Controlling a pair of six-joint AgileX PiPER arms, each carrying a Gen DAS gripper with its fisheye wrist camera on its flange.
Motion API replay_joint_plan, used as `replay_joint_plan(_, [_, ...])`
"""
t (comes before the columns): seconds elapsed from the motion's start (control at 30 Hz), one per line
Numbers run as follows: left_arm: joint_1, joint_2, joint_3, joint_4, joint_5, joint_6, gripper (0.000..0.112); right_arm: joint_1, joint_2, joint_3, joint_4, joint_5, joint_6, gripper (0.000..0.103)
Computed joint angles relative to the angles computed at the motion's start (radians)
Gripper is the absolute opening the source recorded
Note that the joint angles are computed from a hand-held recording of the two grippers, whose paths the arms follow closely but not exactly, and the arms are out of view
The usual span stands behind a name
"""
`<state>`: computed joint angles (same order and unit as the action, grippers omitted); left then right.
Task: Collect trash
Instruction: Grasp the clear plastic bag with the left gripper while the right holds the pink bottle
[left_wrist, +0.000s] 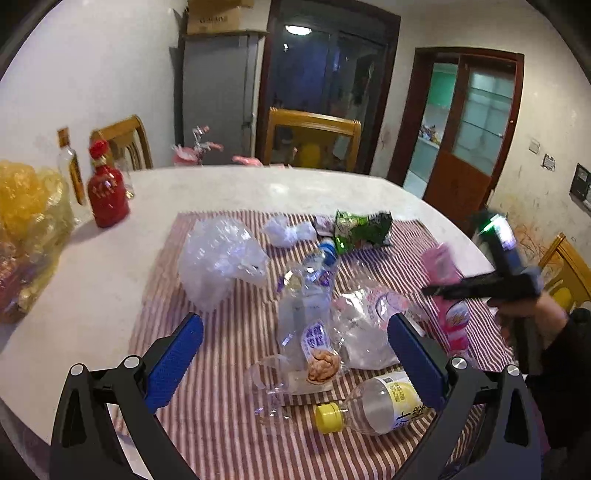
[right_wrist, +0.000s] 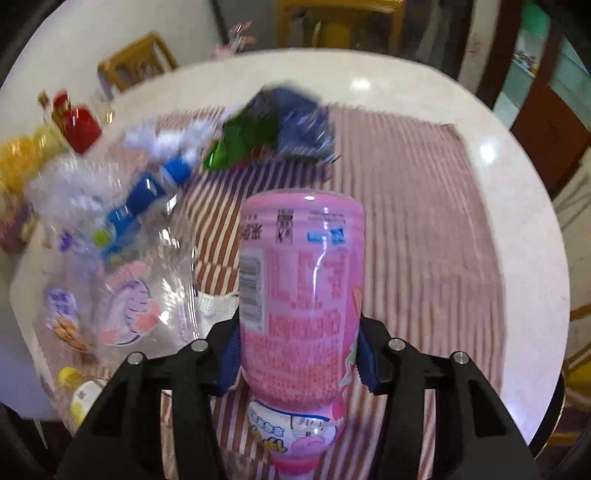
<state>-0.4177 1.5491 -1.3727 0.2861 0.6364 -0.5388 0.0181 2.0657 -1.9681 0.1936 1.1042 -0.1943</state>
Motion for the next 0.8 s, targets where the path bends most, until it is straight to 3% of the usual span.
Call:
replay_joint_plan(0.17, [0.071, 0.148, -0.084, -0.219, 0.006, 0.164, 0.097, -0.061, -0.069, 0.012, 0.084, -0.013, -0.012, 0.049])
replay_joint_plan(0.33, [0.132, 0.319, -0.210, -0.344, 0.093, 0.177, 0.094, -0.095, -0.121, 0.017, 0.127, -0.015, -0.016, 0.049])
replay_joint_plan(0.4, [0.152, 0.345, -0.218, -0.411, 0.082, 0.222, 0.077, -0.107, -0.132, 0.013, 0.137, -0.010, -0.023, 0.049])
replay_joint_plan(0.47, [0.155, 0.378, -0.250, -0.433, 0.106, 0.257, 0.051, -0.117, -0.133, 0.007, 0.148, -0.005, -0.031, 0.049])
replay_joint_plan(0.57, [0.157, 0.375, -0.247, -0.509, 0.095, 0.340, 0.027, -0.108, -0.118, -0.001, 0.147, -0.016, -0.019, 0.049])
replay_joint_plan(0.8, [0.152, 0.321, -0.206, -0.568, 0.029, 0.402, 0.007, -0.111, -0.136, 0.038, 0.171, -0.040, -0.020, 0.049])
